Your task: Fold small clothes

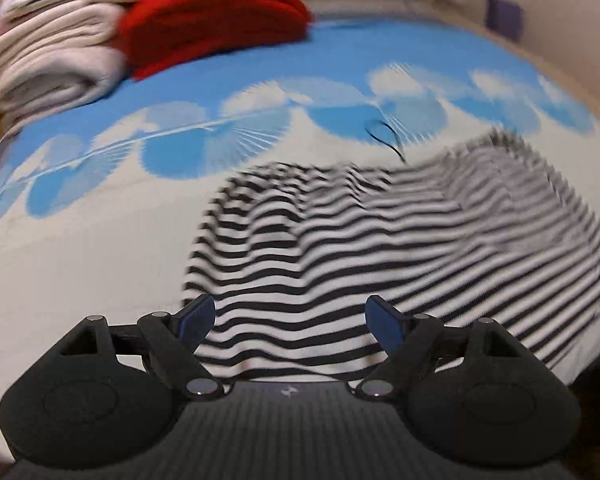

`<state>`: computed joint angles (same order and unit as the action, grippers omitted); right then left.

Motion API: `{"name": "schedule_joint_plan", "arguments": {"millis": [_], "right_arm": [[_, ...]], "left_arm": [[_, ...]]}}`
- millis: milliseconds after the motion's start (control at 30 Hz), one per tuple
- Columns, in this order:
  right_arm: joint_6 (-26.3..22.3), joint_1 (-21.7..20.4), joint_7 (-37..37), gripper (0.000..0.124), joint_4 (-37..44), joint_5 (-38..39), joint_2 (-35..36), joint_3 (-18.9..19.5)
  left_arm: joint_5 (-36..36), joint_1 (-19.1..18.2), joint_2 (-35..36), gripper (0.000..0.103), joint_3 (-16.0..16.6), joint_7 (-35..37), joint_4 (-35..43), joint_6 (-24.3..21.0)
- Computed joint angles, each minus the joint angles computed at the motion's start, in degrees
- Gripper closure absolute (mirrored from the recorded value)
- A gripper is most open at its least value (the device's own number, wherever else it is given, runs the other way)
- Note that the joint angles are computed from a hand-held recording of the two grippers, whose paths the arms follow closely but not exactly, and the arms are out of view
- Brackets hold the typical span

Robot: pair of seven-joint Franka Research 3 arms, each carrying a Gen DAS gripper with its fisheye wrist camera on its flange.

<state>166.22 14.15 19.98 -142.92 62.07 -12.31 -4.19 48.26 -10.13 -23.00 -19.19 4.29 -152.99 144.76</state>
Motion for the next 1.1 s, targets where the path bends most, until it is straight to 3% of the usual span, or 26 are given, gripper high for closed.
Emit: {"name": "schedule_joint_plan", "arguments": {"millis": [100,200,267,333,400,433,633,767,900,1100], "right_arm": [[-1.7,0.1,-1.2,0.072,-1.9,1.4,-2.5,-0.8],[-1.4,0.5,-1.9,0.072,-3.2,2.2,-3.5,-0.7],[-0.4,0.9,-2.1,0.072,-3.4,2.6,-2.8,-0.5],[0.1,0.9,-1.7,0.072,-3.4,2.3,-2.3,-0.4],[0.2,1.1,-2.4,0.072,-3.4,2.4,-2.0,-0.5],[0.3,1.2,-3.3,0.072,-3.4,2.8,-1.9,-0.7],[-1.7,1.1,-6.3,0.072,-3.1,4.9,-2.0,-1.0],[-2.9,0.2,-4.2,0.072,-2.4,3.2,-1.3,-0.1],[-2.9,-0.4,-0.2,0.072,-2.2,-1.0,-0.2,1.2],[-2.4,-0.8,5.1,0.072,-2.3,-7.9,1.1,2.2]], "left_arm": [[-2.6,-0.9,-4.9,0.017,-0.4,-3.7,-3.1,-1.1],[-5.5,-2.1,-9.9,0.024,-0.4,-6.0,-7.0,-0.9],[-8.0,-2.5,-12.8,0.032,-0.3,-8.6,-9.6,0.6],[-11.1,-2.8,-14.7,0.053,0.0,-10.9,-11.7,1.8],[-14.1,-3.1,-15.6,0.067,0.1,-11.9,-12.8,1.7],[-15.4,-3.2,-15.8,0.068,0.1,-12.4,-13.1,1.4],[-22.1,-3.1,-15.3,0.068,2.4,-12.6,-15.6,3.5],[-26.5,-3.2,-14.3,0.067,3.5,-13.2,-17.5,6.6],[-30.4,-2.9,-13.9,0.048,3.6,-15.1,-18.5,6.7],[-30.7,-0.2,-10.8,0.048,3.2,-15.6,-18.9,10.7]]}}
